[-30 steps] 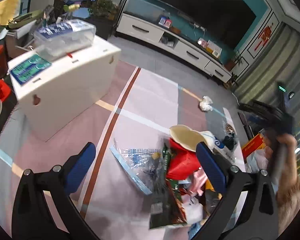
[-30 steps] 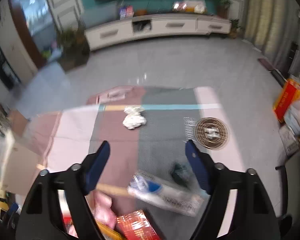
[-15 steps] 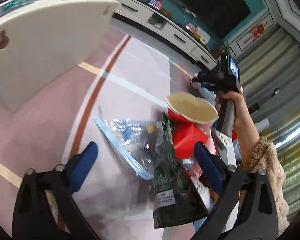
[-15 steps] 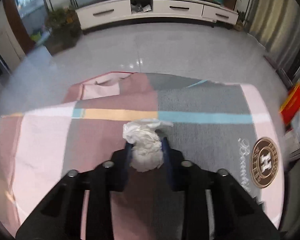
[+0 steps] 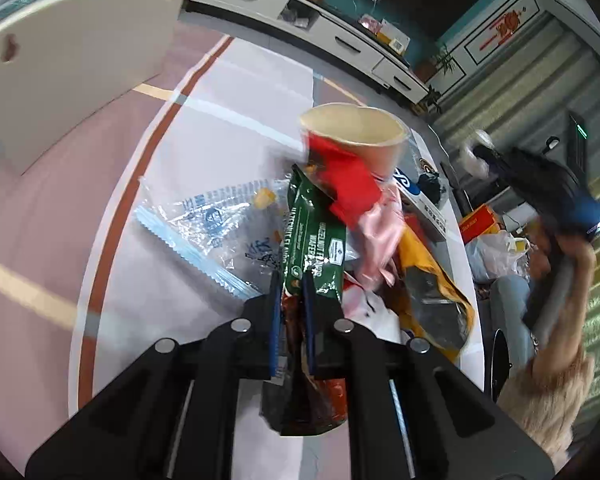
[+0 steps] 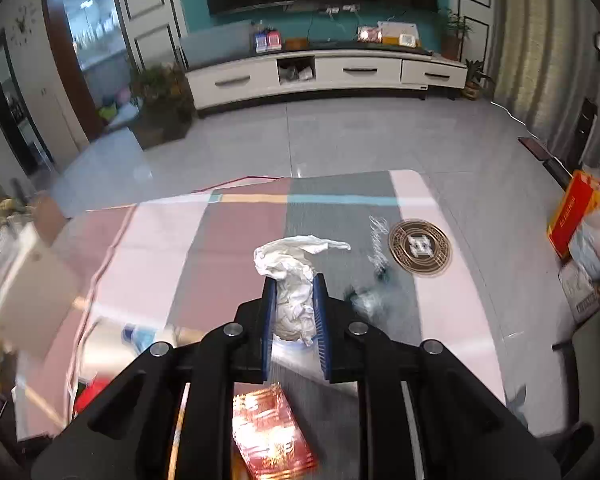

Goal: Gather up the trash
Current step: 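Grasp the green wafer packet with the left tool while the right tool grasps white tissue, then carry the packet and tissue to the black bin and release both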

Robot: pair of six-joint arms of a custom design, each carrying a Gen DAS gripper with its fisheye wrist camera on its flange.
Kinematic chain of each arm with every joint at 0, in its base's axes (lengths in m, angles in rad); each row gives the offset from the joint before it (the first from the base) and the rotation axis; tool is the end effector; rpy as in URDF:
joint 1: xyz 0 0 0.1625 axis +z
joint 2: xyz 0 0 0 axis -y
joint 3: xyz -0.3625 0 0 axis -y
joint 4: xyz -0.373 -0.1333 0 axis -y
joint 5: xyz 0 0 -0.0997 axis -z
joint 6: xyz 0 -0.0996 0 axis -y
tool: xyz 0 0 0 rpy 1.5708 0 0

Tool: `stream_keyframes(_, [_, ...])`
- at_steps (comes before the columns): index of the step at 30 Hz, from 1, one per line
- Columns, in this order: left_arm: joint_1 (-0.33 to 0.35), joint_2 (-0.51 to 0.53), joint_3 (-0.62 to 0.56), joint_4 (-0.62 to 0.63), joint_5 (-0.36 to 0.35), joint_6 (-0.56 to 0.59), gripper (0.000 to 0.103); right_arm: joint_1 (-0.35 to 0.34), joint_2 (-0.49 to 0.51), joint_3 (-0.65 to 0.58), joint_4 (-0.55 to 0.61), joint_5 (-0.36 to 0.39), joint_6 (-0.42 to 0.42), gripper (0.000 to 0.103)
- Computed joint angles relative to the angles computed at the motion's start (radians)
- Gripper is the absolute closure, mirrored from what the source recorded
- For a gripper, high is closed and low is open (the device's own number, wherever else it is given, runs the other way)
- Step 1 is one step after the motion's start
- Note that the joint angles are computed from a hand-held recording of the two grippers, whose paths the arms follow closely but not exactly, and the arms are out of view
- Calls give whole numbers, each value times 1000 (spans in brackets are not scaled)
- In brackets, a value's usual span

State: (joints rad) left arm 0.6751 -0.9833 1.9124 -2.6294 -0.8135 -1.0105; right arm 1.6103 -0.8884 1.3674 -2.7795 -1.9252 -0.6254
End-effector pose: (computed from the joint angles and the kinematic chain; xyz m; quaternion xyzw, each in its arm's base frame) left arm -0.2895 -0.4902 0.1065 -0.0771 0.9243 -0.3355 0.1646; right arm 0.1262 -0.6918 0.2687 0.2407 -0.8897 0.2887 0.2591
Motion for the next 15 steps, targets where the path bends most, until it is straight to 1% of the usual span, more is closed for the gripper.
stream_keyframes(1, [-21, -6, 12, 8, 18, -25, 94, -10, -69, 83, -22, 29, 1, 84])
stream_keyframes(5, [-112, -38, 54, 62, 81, -138, 95, -40, -255, 316, -112, 101, -6, 84])
stream_keyframes(7, [-145, -62, 84, 73, 88, -183, 95, -65, -354, 426, -132, 151, -19, 84])
stream_keyframes(8, [-160, -68, 94, 78, 91, -206, 95, -74, -384, 457, -134, 169, -16, 84])
stream_keyframes(9, [-180, -73, 102, 102, 99, -241, 95, -91, -437, 511, -133, 200, -24, 84])
stream_keyframes(10, [-194, -74, 102, 128, 110, -269, 95, -100, -467, 544, -140, 215, -32, 84])
stream_keyframes(12, [-230, -76, 106, 188, 134, -336, 95, -116, -526, 614, -173, 235, -45, 84])
stream_keyframes(14, [-258, -72, 112, 203, 143, -368, 95, -139, -591, 688, -207, 260, -82, 84])
stream_keyframes(15, [-276, -70, 112, 216, 148, -389, 95, -146, -610, 704, -208, 270, -85, 84])
